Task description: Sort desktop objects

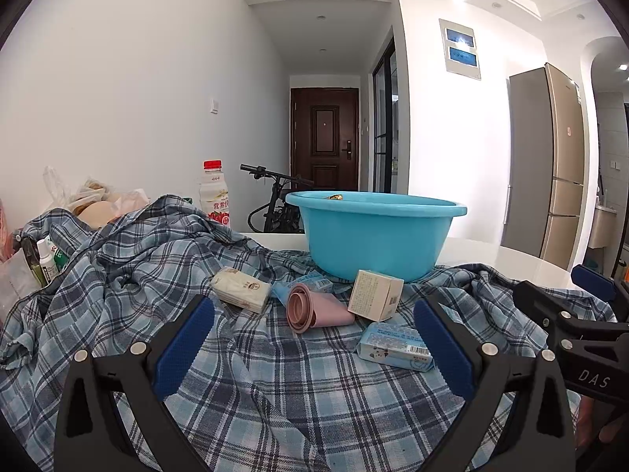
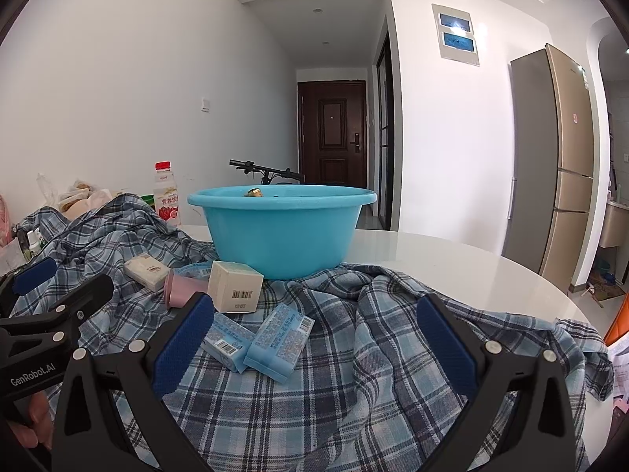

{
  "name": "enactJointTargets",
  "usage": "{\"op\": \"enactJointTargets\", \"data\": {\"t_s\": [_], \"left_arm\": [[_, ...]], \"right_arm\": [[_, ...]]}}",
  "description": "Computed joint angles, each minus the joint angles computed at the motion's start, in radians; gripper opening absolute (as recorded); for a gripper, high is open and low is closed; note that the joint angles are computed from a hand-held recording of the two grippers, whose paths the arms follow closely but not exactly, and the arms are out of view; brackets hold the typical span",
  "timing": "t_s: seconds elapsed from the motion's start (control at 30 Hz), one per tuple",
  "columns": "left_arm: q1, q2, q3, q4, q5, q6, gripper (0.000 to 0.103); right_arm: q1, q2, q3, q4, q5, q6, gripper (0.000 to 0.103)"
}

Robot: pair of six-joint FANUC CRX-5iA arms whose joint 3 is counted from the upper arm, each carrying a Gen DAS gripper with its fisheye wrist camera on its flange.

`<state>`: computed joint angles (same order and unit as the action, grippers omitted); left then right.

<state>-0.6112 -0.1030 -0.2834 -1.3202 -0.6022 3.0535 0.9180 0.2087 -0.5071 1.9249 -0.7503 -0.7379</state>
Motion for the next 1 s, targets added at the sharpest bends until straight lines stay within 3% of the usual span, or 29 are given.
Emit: {"op": "enactJointTargets", "data": {"t_s": [1.0], "left_arm": [[-0.003,0.001,0.0,-0.006,-0.012,0.006,0.103]], "right_arm": [[0.005,0.0,-0.002,-0.009,-0.009,0.003,0.103]]}}
